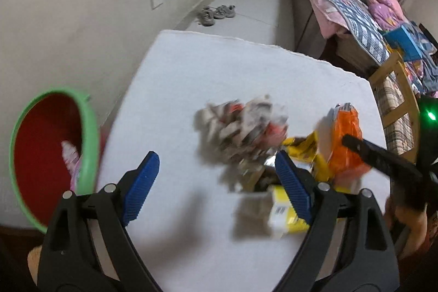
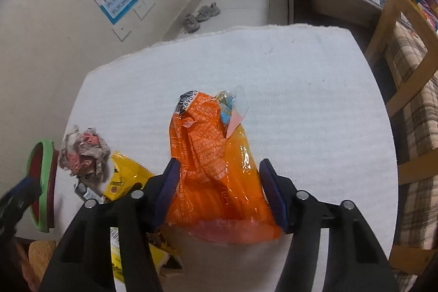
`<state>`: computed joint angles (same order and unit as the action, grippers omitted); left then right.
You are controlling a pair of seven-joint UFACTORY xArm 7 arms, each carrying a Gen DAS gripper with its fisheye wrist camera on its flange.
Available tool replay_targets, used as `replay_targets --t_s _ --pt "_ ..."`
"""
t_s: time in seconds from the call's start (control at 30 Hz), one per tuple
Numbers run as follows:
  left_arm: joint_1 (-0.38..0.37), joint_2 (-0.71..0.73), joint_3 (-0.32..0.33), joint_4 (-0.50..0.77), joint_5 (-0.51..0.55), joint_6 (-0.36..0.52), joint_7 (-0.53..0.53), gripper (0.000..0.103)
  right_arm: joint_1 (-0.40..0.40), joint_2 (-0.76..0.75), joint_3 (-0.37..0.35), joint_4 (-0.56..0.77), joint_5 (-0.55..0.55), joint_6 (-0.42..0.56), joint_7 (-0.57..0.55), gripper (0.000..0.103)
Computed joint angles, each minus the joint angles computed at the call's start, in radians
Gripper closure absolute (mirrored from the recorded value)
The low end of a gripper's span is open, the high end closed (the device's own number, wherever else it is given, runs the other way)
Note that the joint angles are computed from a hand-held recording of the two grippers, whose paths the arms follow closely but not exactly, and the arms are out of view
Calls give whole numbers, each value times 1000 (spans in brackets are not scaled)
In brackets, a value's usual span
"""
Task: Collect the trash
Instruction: 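Grasp the orange bag with the right gripper while the left grasps the crumpled paper, then lift the crumpled paper with the left gripper toward the bin while the right holds the orange bag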
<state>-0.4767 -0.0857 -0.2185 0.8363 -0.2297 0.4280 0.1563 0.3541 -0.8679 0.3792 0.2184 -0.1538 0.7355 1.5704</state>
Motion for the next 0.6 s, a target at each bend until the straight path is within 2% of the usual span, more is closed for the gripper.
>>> replay_targets --t_s 0.2,0.33,0.43,0.53,0.6 --pt "-15 181 -23 155 154 39 -137 19 84 -185 85 -22 27 104 145 47" --pt "-4 259 -33 235 104 96 -133 22 121 -239 108 -4 26 177 189 46" --pt "12 270 -47 251 35 114 -92 37 146 -267 112 2 30 206 201 46" --pt "11 250 -55 238 6 110 -48 62 165 -274 117 1 45 202 219 46" --pt "0 234 -50 228 27 107 -47 64 168 -264 130 10 49 199 235 46"
